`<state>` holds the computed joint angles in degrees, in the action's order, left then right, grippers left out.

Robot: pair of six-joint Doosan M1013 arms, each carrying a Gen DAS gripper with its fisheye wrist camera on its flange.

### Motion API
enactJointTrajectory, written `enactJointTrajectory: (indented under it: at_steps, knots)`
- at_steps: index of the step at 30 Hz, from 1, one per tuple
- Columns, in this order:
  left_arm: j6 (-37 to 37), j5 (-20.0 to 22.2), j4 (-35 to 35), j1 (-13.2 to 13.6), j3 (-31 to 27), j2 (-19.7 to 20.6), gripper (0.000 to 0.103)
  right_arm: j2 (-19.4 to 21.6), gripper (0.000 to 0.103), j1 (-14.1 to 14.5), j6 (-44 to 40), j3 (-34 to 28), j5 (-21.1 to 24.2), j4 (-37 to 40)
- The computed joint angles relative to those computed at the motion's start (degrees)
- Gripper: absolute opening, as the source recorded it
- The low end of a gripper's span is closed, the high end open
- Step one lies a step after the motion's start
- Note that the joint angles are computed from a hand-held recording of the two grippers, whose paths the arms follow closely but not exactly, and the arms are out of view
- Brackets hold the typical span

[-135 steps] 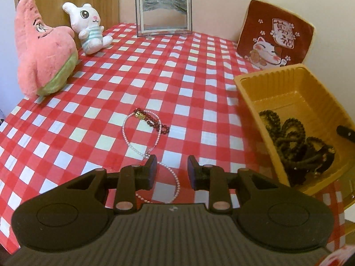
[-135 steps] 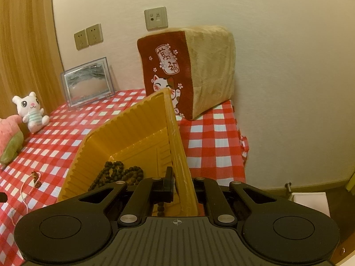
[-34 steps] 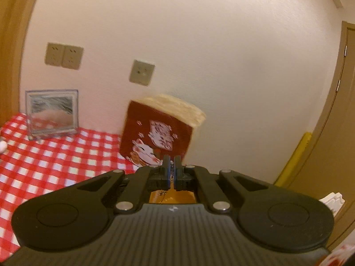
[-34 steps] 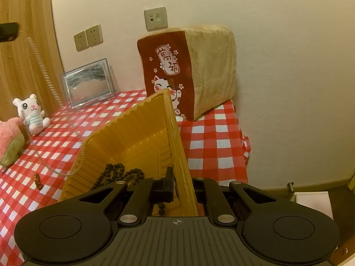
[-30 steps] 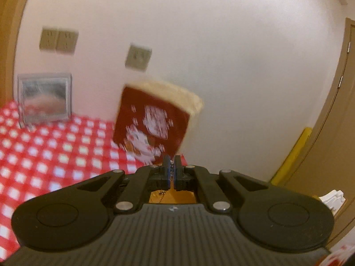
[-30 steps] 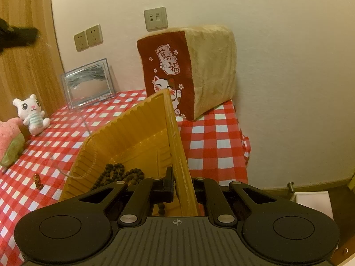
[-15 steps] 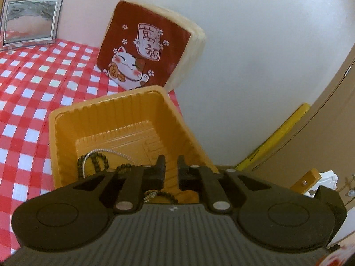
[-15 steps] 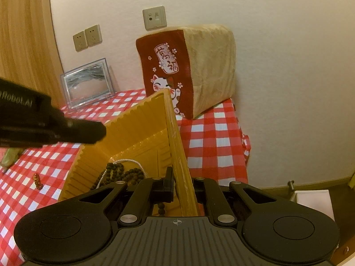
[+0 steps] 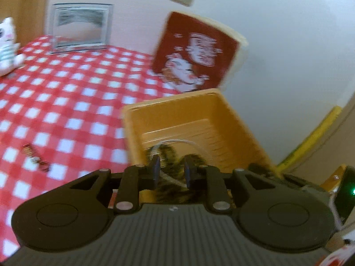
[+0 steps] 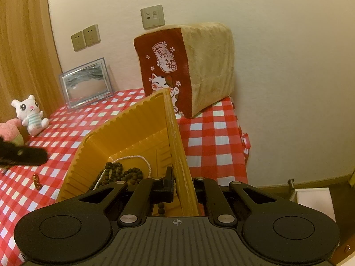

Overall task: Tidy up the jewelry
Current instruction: 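Open the left tool to drop the necklace into the tray, then lower the left tool onto the red bead chain with gold charm and grasp it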

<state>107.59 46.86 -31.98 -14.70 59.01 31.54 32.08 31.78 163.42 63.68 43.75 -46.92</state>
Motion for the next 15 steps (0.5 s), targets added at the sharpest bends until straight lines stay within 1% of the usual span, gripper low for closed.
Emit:
enactJointTrajectory:
  at_steps: [11, 15]
  knots:
    - [-13.7, -2.6, 16.8, 1.9, 4.2, -1.9, 0.022, 0.1, 0.007, 0.0, 0.0, 0.1, 0.1, -0.2]
    - [-17.2, -3.9, 23.5, 1.9, 5.6, -2.2, 0.023, 0.2, 0.007, 0.1, -0.1, 0.0, 0.5, -0.1]
